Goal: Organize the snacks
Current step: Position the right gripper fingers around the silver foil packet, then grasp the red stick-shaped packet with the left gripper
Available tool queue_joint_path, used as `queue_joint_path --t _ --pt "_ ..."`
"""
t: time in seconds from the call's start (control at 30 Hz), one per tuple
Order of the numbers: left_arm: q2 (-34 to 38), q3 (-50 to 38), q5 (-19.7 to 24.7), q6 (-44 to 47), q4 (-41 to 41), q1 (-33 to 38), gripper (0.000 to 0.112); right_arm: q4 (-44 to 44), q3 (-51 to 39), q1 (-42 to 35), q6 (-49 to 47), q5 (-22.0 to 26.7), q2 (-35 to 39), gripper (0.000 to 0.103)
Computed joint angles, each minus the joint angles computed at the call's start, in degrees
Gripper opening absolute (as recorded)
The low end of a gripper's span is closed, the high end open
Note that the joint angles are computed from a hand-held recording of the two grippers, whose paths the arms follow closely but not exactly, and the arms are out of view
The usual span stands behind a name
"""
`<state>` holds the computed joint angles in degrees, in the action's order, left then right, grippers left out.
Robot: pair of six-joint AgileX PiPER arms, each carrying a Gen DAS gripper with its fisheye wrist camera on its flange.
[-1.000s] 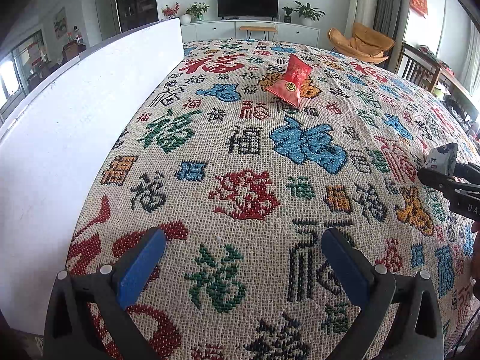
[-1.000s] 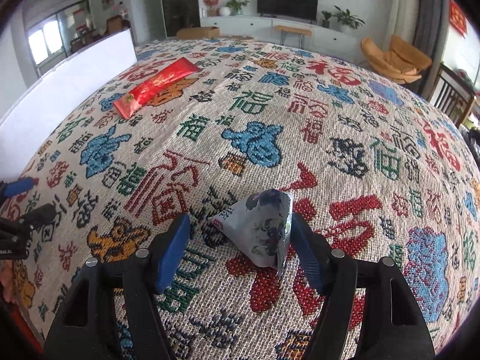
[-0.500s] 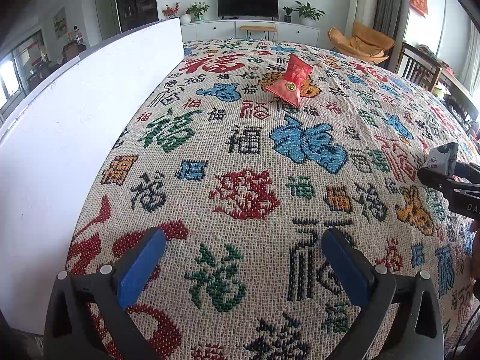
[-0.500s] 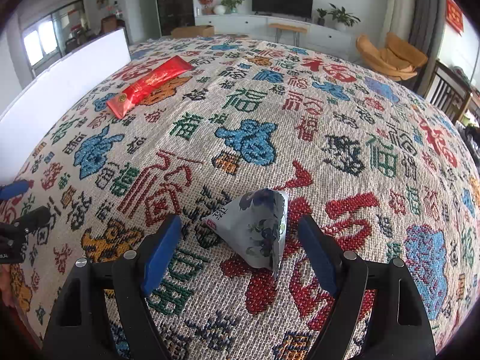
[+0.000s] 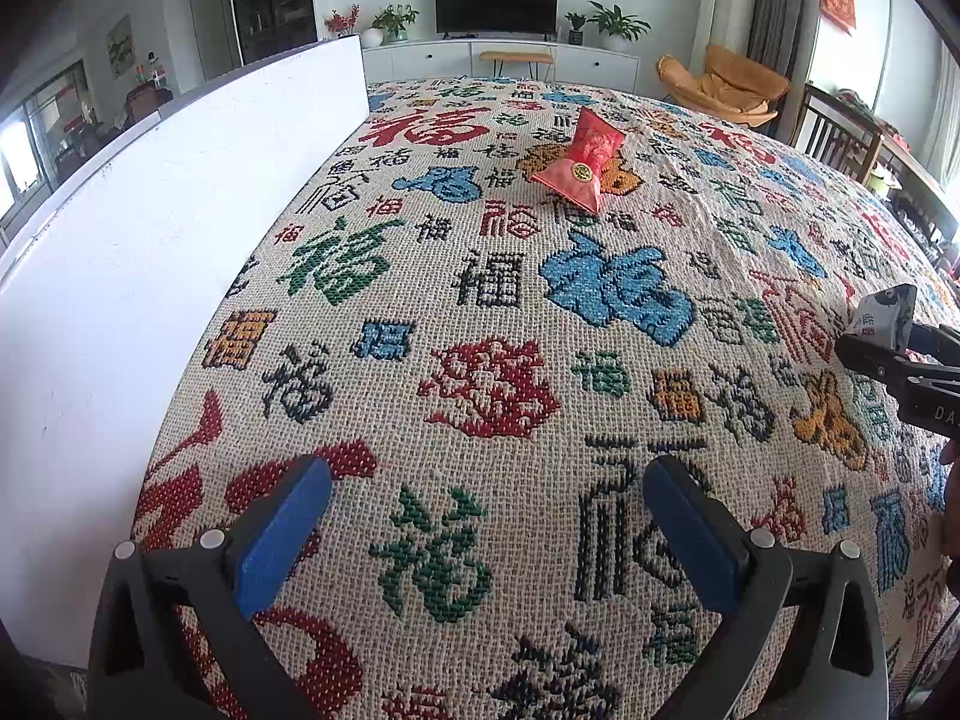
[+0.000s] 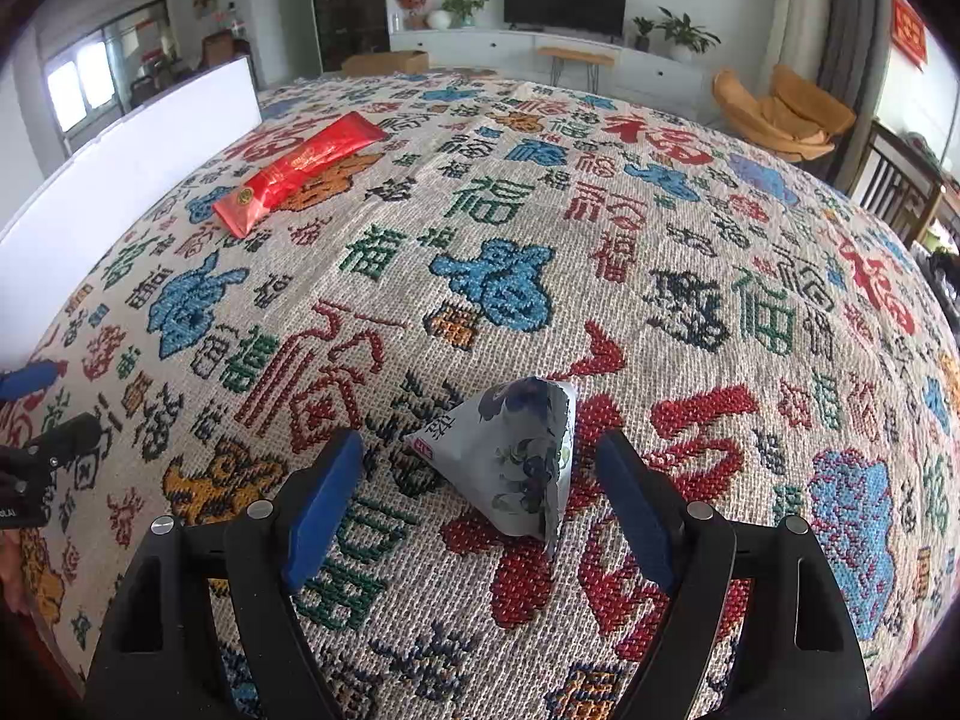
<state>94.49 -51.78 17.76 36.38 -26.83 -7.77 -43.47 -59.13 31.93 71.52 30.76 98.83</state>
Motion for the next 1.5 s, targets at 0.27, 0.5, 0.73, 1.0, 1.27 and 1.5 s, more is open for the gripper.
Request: queue_joint_path --t 0.27,0.5,0.73,1.0,1.27,1.5 --pt "-0.02 0.02 -0.01 0.06 -0.05 0.01 0.103 0.04 0.01 -0.02 -0.04 -0.02 -0.03 0.082" --pt "0.08 -0.04 -0.06 0.14 -0.03 0.02 0.103 0.11 0.21 -0.36 -0.21 -0.46 -0.15 0.083" --pt "0.08 -0.04 -0.06 0.14 -0.03 0.02 0.103 0.05 0.16 -0.23 -0.06 -0.34 -0.12 0.083" --pt "2.43 -5.86 7.73 -2.73 3.77 0.86 0.103 0.04 0.13 -0.22 -0.05 -0.34 -0.09 0.083" --pt "19.97 -40.55 30.67 -1.7 1.26 0.72 0.103 0.02 0.05 -0.09 0.07 -0.24 -0.04 0.083" --pt "38.45 -71.87 38.85 -13.01 12.55 -5.88 0.1 0.02 0.18 -0.24 -0.02 -0.38 -0.12 0.083"
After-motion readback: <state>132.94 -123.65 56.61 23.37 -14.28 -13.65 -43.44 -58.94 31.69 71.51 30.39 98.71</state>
